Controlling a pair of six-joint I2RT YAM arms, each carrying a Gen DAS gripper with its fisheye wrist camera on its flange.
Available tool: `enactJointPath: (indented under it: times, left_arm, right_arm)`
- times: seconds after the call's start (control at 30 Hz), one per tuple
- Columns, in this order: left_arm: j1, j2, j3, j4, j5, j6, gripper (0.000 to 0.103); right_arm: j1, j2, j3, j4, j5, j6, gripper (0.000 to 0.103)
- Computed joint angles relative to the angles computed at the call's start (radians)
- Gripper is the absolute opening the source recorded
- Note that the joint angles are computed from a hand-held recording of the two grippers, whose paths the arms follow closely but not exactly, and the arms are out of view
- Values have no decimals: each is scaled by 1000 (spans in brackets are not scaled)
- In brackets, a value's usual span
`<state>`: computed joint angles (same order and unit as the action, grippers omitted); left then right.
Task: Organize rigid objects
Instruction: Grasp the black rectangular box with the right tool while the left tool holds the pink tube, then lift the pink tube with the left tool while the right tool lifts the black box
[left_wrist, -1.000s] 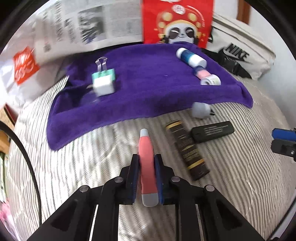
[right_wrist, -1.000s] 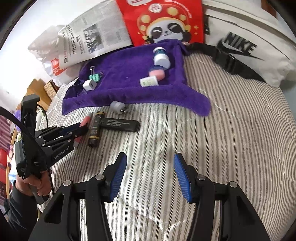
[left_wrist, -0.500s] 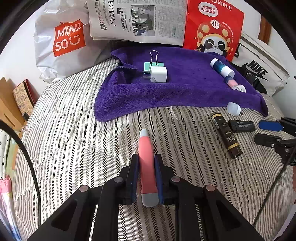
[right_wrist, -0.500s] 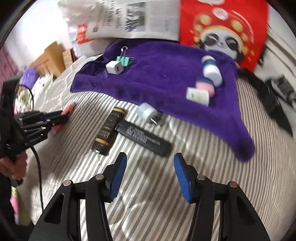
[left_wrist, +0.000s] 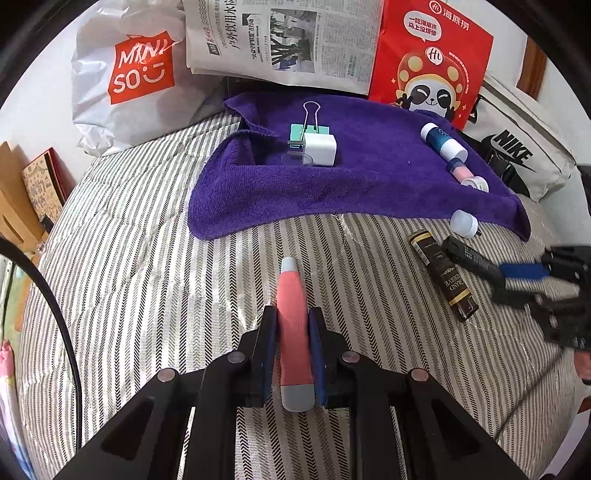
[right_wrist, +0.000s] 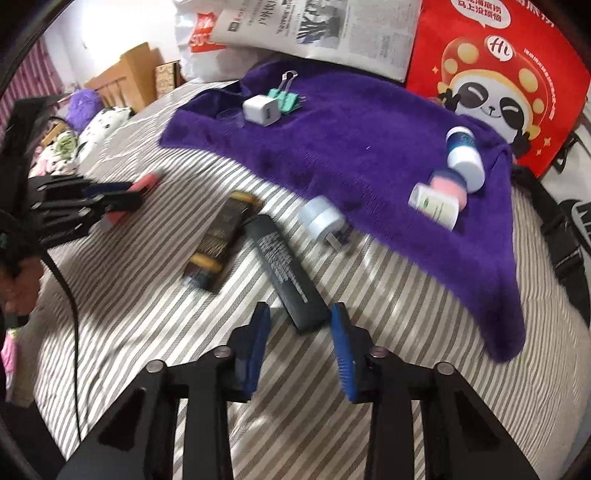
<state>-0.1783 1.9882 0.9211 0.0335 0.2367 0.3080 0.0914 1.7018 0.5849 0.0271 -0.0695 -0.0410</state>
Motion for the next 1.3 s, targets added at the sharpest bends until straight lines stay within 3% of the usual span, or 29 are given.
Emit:
enactJointPath:
  times: [0.33,0.43,0.5,0.73,0.83,1.0,1.17,1.23,1.3]
  left_arm:
    - [8,5,17,-26,15,1,17]
    - [8,5,16,-23,14,-9,17]
    - [8,3,8,-11,14,-18,17]
    - [-8,-12,-45,74,-19,-21,17]
    - [-12,-18,-81,136,-29,-34,17]
    - [-17,-24,-128,221,-47,-48,17]
    - [-20,-23,-125,219,-48,-52,17]
    - [-12,-19,-119,213,-31,-56,17]
    - [-14,-18,-123,220,-32,-56,17]
  right_arm:
    - [42,94,82,46,61,30,33]
    - [58,97,89,46,81,66,24]
    - [73,84,73,43,109,90,23]
    - [4,-99,-117,11,235,323,23]
    - [-30,-145,-210,105,207,395,24]
    - [96,-121,-239,161,385,376,23]
    - [52,-167,-307,243,330,324,23]
    - [81,-134,-344,355,371,292,23]
    - [97,-121,-351,380,393,292,23]
